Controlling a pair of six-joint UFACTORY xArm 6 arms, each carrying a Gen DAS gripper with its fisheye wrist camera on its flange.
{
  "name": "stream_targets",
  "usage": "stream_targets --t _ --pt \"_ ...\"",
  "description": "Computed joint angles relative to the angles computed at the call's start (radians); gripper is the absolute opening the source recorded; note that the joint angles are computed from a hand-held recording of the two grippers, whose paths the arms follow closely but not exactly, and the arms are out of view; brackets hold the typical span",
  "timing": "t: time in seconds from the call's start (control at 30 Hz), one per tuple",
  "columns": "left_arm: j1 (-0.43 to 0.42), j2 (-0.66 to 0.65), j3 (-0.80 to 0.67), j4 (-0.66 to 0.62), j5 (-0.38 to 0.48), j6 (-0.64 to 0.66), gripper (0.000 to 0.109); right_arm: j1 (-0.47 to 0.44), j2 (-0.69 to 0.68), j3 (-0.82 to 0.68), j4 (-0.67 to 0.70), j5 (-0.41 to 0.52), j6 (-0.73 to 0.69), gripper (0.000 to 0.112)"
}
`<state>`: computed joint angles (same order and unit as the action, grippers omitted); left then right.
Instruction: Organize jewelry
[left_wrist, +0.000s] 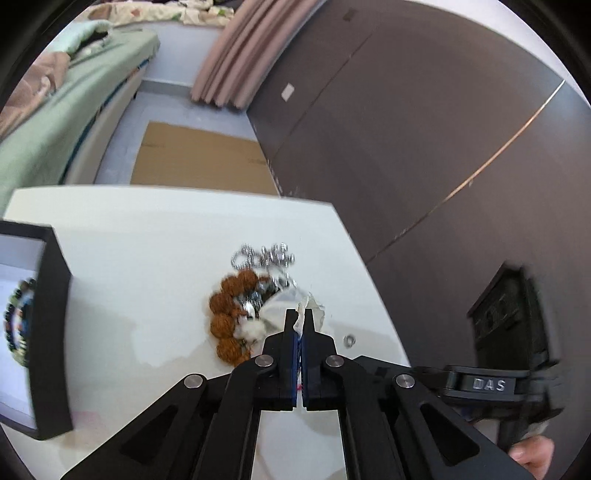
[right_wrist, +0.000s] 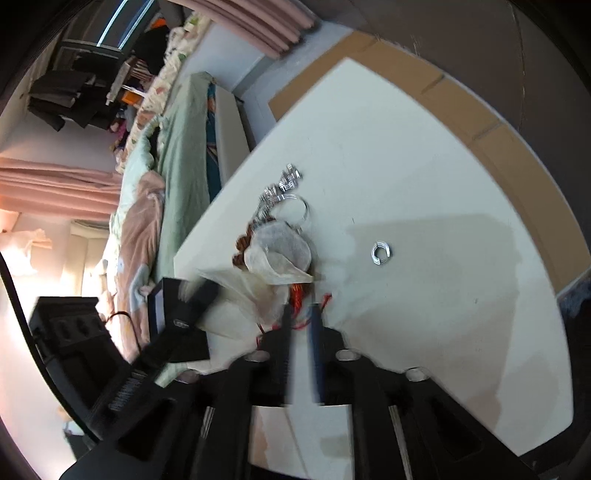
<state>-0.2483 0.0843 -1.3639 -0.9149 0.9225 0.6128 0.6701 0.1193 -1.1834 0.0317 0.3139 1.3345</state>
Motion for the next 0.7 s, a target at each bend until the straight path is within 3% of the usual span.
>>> stream_targets --t 0.03,0.1,0.3,0.37,0.53,0.57,0.67,0.7 --pt "0.007 -0.002 -0.003 -0.009 0.002 0.001 0.000 -0.001 -0.005 0.001 -0.068 0.006 0.062 0.071" --pt "0.021 -0.003 -0.011 -0.026 0.006 0.005 0.000 -0.003 -0.008 -0.004 -0.131 0.013 0.104 0.072" --pt "0.059 -0.023 -0.016 -0.056 0.013 0.017 0.000 0.002 0.049 -0.036 -0.069 -0.001 0.092 0.066" --pt "0.075 -0.029 -0.018 -0.067 0.019 0.020 0.000 0.004 0.076 -0.075 -0.072 0.050 0.094 0.059" --pt "0.114 -0.052 -0.018 -0.103 0.031 0.034 0.000 0.017 0.138 -0.221 -0.203 0.242 0.104 0.057" --pt "0.121 -0.057 -0.018 -0.109 0.034 0.038 0.000 0.019 0.152 -0.238 -0.194 0.246 0.089 0.054" --pt "0.149 -0.070 -0.017 -0.122 0.050 0.046 0.000 0.023 0.183 -0.256 -0.109 0.212 0.017 0.021" --pt "0.156 -0.073 -0.017 -0.126 0.052 0.048 0.000 0.024 0.181 -0.250 -0.105 0.195 0.021 0.017"
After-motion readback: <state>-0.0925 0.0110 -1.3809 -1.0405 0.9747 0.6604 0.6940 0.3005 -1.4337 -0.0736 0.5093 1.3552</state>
